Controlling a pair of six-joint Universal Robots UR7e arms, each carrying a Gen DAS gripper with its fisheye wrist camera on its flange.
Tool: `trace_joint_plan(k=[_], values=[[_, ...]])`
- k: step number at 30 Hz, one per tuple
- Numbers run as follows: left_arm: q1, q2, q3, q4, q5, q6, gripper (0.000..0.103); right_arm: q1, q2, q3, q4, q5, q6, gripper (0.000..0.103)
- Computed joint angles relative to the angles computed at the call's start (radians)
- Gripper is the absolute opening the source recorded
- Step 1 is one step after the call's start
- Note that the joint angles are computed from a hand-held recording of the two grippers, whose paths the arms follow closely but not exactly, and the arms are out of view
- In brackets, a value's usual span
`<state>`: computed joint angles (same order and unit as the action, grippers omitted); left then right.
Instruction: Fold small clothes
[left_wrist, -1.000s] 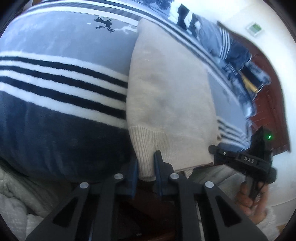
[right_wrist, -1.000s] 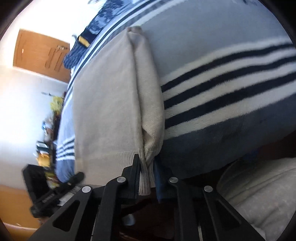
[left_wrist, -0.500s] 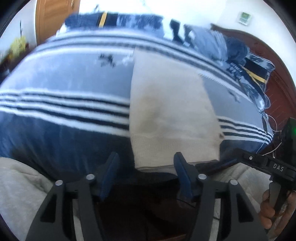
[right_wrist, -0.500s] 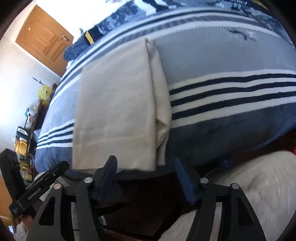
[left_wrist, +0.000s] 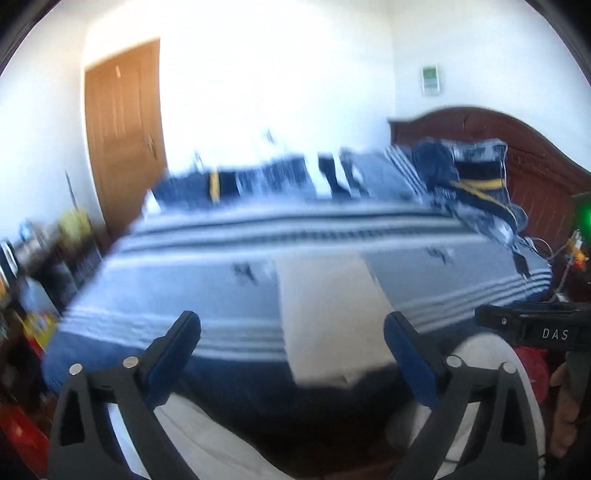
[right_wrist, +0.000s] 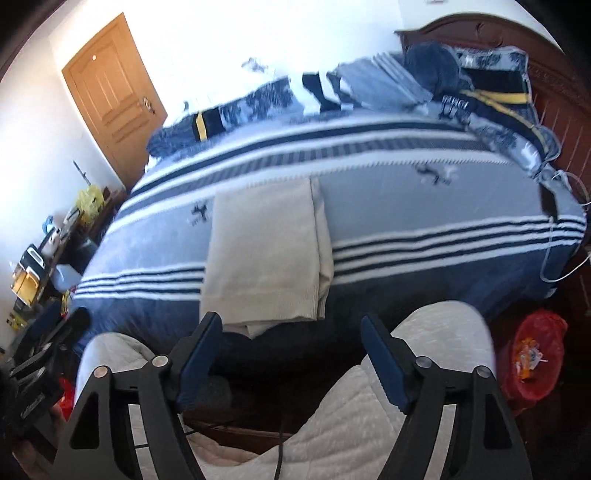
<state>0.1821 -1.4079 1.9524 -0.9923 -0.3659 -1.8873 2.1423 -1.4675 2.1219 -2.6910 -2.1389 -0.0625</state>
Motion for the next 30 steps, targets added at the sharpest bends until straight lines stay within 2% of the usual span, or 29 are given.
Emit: trace_joint_plan(k=[3,6,11,14,23,30], values=[[-0.02,0.018,-0.047,0.063,-0.002,-0.019,0.1,0.055,-0.009,-0.023,0.013,-0.041,-0.007,0.083],[-0.022,0.01,-0.062,-0.023,-0.042,0.056,0.1,0.098,-0.011,-0.049,0.039,-0.077,0.011,0.083],[-0.023,0.057,-0.124,0.098,-0.073,-0.028,0.1,0.141,-0.009,-0.07,0.063,-0.122,0.023,0.084],[-0.021,0.063,-0.133,0.097,-0.094,-0.045,0.1,0.164,-0.008,-0.074,0.055,-0.145,0.011,0.084],[-0.01,0.061,-0.144,0.098,-0.128,-0.086,0.1,0.193,0.003,-0.079,0.024,-0.164,-0.017,0.084],[-0.009,0.065,-0.146,0.081,-0.137,-0.073,0.1,0.196,0.011,-0.082,0.026,-0.165,-0.028,0.084]])
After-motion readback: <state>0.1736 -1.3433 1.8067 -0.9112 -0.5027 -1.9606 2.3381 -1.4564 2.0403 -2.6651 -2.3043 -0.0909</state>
